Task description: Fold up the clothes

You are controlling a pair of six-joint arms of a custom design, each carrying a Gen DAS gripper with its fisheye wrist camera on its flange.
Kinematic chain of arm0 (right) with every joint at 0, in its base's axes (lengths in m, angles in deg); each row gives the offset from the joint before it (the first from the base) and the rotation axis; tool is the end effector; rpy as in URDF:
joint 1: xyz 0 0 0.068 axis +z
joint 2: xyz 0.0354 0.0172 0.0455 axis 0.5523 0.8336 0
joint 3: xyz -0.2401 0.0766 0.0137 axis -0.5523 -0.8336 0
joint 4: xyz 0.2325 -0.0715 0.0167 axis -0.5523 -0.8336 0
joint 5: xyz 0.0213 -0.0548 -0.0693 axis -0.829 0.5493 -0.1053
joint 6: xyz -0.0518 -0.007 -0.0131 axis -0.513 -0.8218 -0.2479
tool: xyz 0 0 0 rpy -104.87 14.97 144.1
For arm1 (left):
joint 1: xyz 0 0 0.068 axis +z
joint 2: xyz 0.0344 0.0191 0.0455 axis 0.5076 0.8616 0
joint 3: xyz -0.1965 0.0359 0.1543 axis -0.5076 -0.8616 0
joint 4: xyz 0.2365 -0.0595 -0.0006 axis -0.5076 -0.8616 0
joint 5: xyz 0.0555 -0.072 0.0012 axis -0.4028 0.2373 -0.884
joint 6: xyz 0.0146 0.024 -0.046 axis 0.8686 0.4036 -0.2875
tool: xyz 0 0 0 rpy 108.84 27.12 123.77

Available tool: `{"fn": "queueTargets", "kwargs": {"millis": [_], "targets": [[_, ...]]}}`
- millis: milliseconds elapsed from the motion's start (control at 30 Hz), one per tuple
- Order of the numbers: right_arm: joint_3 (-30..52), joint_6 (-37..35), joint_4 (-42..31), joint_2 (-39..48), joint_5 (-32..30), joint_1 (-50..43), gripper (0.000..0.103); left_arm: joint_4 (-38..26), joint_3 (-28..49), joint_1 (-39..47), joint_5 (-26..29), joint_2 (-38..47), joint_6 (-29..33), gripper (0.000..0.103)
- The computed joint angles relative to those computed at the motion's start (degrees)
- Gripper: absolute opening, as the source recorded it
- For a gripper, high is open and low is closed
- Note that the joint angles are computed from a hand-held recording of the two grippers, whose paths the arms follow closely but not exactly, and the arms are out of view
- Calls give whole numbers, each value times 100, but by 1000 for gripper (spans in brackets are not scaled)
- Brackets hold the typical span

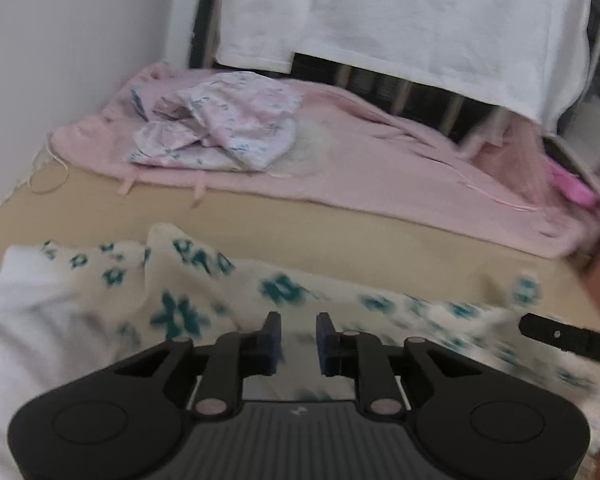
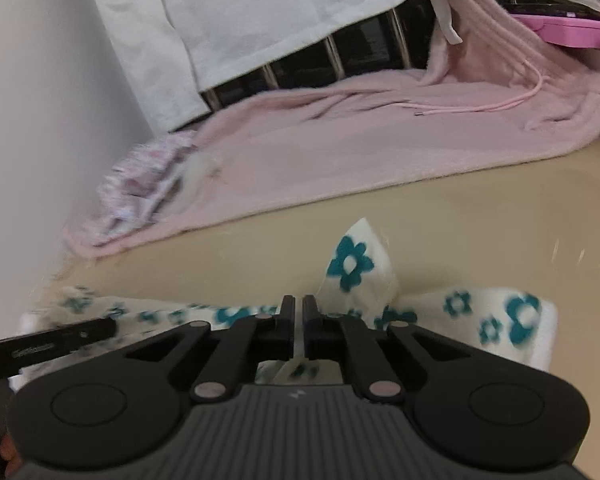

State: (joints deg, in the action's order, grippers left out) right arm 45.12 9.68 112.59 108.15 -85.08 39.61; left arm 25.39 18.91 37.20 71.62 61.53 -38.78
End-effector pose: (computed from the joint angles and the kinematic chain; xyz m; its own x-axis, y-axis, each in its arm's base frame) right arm 0.3168 0.0397 0.0777 -0.6092 0.2564 -0.7504 -0.0452 0.9335 0.3557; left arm 0.3131 0.0248 0.1169 -0.7033 -0.0799 -0.7064 0.1267 0.9637 -0.2352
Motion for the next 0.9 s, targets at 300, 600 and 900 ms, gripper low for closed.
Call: {"fn": "queueTargets", "kwargs": {"millis": [300, 600, 900], "targets": [[-2215, -1297, -772, -2214, 2211, 2078, 23, 657, -2849, -976, 472, -2293, 1697, 45], [-2795, -676, -364, -2527, 3050, 2560, 3, 1882, -3468, -777, 666, -1732, 1162, 44], [-3367, -795, -511, -3369, 2546, 2595, 4, 1317, -3489, -651, 805, -2403, 619, 44]]}}
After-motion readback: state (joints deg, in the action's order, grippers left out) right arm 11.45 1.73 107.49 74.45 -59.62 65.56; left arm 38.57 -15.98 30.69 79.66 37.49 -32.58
